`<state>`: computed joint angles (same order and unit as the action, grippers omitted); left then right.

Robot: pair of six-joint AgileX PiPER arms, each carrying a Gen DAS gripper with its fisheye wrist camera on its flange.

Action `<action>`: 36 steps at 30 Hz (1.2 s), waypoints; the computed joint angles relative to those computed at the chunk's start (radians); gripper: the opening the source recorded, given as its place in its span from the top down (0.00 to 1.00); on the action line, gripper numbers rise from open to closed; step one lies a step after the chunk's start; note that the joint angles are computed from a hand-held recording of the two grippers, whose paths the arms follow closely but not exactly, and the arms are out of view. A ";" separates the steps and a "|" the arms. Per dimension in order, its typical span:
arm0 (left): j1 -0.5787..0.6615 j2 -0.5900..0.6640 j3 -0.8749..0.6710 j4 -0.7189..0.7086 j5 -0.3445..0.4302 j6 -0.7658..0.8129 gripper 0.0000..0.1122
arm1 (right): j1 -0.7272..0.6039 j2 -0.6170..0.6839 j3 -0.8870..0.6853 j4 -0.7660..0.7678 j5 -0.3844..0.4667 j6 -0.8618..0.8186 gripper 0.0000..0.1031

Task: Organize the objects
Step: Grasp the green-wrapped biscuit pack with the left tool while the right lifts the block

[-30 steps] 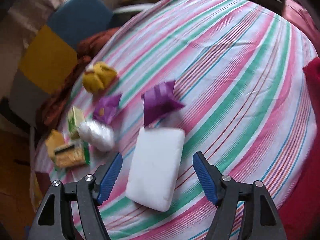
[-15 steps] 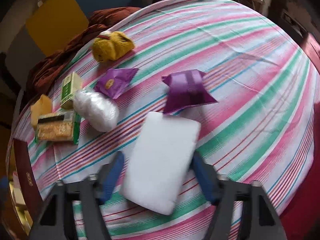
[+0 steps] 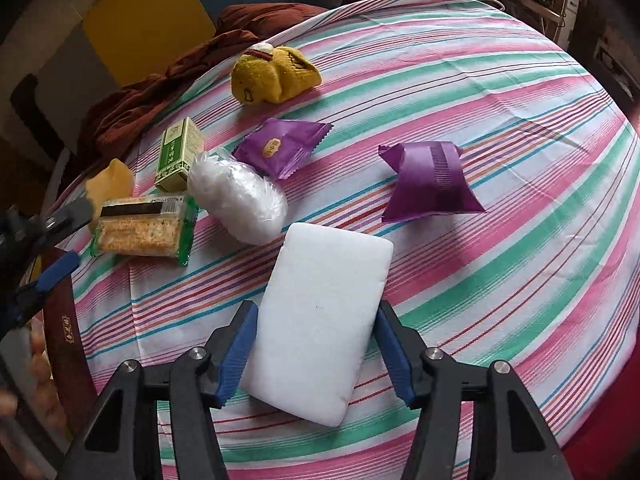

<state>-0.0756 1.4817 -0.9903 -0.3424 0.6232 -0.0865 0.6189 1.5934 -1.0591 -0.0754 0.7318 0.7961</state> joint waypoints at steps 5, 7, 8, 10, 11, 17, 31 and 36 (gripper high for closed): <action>0.052 0.088 -0.022 -0.216 0.028 0.181 0.30 | 0.007 0.014 -0.013 -0.013 0.007 0.005 0.41; 0.055 0.107 -0.023 -0.276 0.048 0.251 0.45 | 0.011 0.016 -0.016 -0.020 0.011 0.008 0.41; 0.049 0.110 -0.020 -0.272 0.047 0.257 0.57 | 0.013 0.014 -0.015 -0.026 0.015 0.008 0.41; 0.053 0.095 0.007 -0.323 0.046 0.319 0.61 | 0.021 0.009 -0.014 -0.041 0.019 0.015 0.42; 0.055 0.080 0.019 -0.330 0.044 0.326 0.64 | 0.020 0.007 -0.012 -0.041 0.018 0.015 0.42; 0.070 -0.062 0.108 -0.342 0.055 0.396 0.77 | 0.021 -0.007 -0.001 -0.017 -0.015 -0.019 0.45; 0.025 -0.395 0.265 -0.216 0.095 0.330 0.84 | 0.050 -0.081 0.041 -0.105 -0.109 0.076 0.45; -0.063 -0.467 0.287 -0.125 0.085 0.240 0.84 | 0.065 -0.123 0.067 -0.153 -0.145 0.132 0.45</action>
<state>-0.1391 1.0146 -0.7033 -0.4671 0.7082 0.1536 0.6837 1.4702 -0.9918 -0.2283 0.5872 0.9282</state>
